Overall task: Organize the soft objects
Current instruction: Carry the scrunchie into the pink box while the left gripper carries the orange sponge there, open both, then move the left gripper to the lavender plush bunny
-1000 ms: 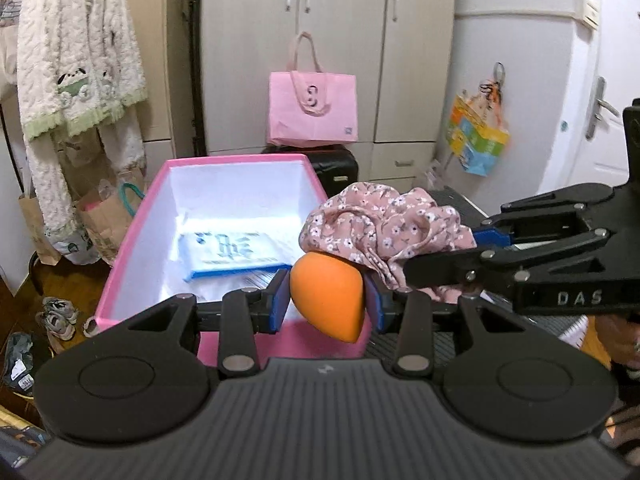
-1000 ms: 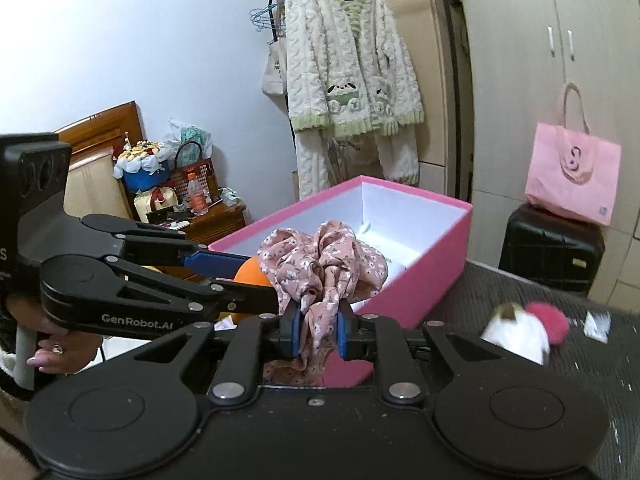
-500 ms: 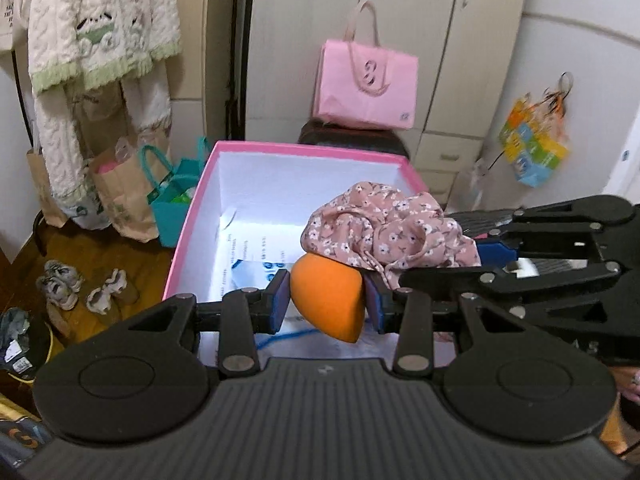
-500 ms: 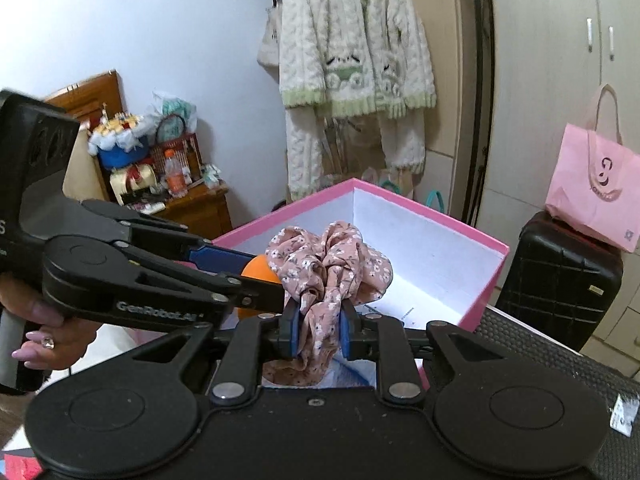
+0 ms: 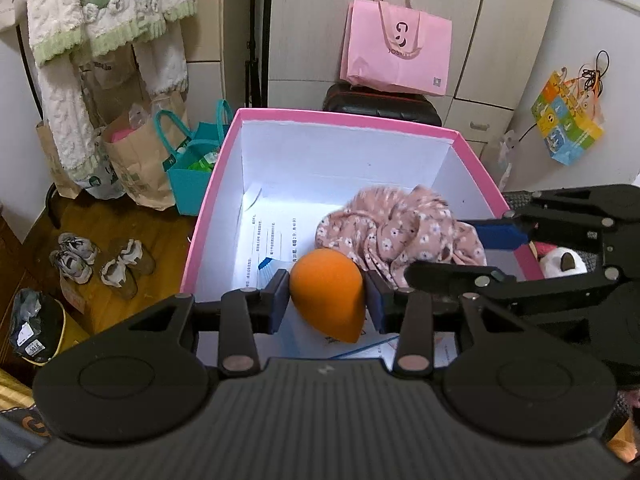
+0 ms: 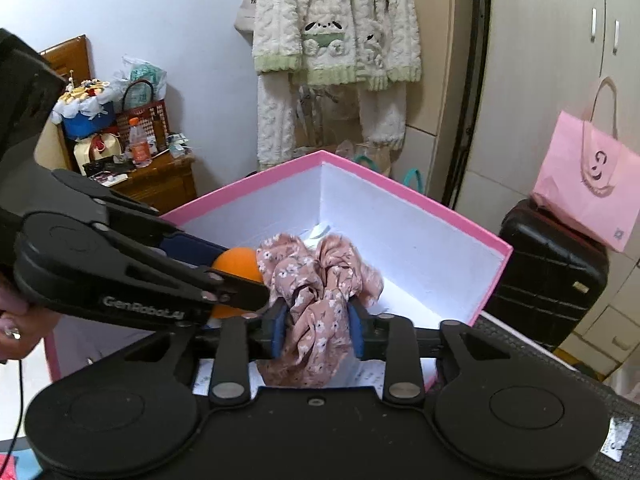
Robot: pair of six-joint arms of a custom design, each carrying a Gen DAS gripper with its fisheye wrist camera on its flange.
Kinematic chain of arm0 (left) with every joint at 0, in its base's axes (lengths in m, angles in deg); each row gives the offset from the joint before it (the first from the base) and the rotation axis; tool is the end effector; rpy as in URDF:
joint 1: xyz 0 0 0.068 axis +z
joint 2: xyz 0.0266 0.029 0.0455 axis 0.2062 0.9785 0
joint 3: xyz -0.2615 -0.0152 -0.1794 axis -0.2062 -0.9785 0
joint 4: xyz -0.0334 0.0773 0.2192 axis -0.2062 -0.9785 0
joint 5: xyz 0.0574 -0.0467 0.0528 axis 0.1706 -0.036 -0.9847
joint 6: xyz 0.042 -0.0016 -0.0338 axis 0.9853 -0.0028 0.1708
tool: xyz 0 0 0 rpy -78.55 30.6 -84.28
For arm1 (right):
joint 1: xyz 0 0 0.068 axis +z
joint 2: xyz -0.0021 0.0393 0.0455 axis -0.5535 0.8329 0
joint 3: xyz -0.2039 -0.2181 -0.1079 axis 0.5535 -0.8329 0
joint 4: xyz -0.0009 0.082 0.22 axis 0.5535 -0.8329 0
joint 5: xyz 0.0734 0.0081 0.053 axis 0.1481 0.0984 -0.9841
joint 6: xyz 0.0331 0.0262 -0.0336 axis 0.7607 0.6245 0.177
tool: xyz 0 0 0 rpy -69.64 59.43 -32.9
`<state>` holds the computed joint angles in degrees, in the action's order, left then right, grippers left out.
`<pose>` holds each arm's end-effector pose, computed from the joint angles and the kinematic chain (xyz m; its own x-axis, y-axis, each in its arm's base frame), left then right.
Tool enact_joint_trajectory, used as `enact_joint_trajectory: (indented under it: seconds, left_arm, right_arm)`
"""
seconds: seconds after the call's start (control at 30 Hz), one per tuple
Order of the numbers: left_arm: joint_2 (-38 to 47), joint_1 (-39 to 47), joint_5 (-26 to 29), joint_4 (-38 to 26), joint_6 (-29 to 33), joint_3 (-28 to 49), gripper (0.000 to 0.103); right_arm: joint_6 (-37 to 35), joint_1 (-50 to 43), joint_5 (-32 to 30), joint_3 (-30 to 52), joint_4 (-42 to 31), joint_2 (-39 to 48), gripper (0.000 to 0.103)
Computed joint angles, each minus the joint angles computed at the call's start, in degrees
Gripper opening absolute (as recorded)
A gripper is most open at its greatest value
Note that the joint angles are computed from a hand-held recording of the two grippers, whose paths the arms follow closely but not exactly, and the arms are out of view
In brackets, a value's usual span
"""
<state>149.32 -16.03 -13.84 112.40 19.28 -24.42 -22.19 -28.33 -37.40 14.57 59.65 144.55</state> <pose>0.2585 -0.1198 0.1013 -0.6600 -0.2737 -0.6997 -0.2730 0.9550 -0.1161 0.3800 0.0595 0.1076 -0.2412 -0.5853 -0.7741 -0.9230 0.3849 -0.0034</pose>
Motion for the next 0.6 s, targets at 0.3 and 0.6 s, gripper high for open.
enact_joint_trajectory:
  seconds: [0.3, 0.6]
  left_arm:
    - [-3.18, -3.31, -6.03, 3.86, -2.02, -3.99, 0.063]
    - [-11.76, -11.61, -12.74, -6.21, -3.35, -4.08, 0.065]
  right_arm:
    - [0.21, -2.21, -0.41, -1.83, 2.11, -2.21, 0.066]
    - [-3.53, -4.41, -0.92, -7.7, 3.95, -6.83, 0.066]
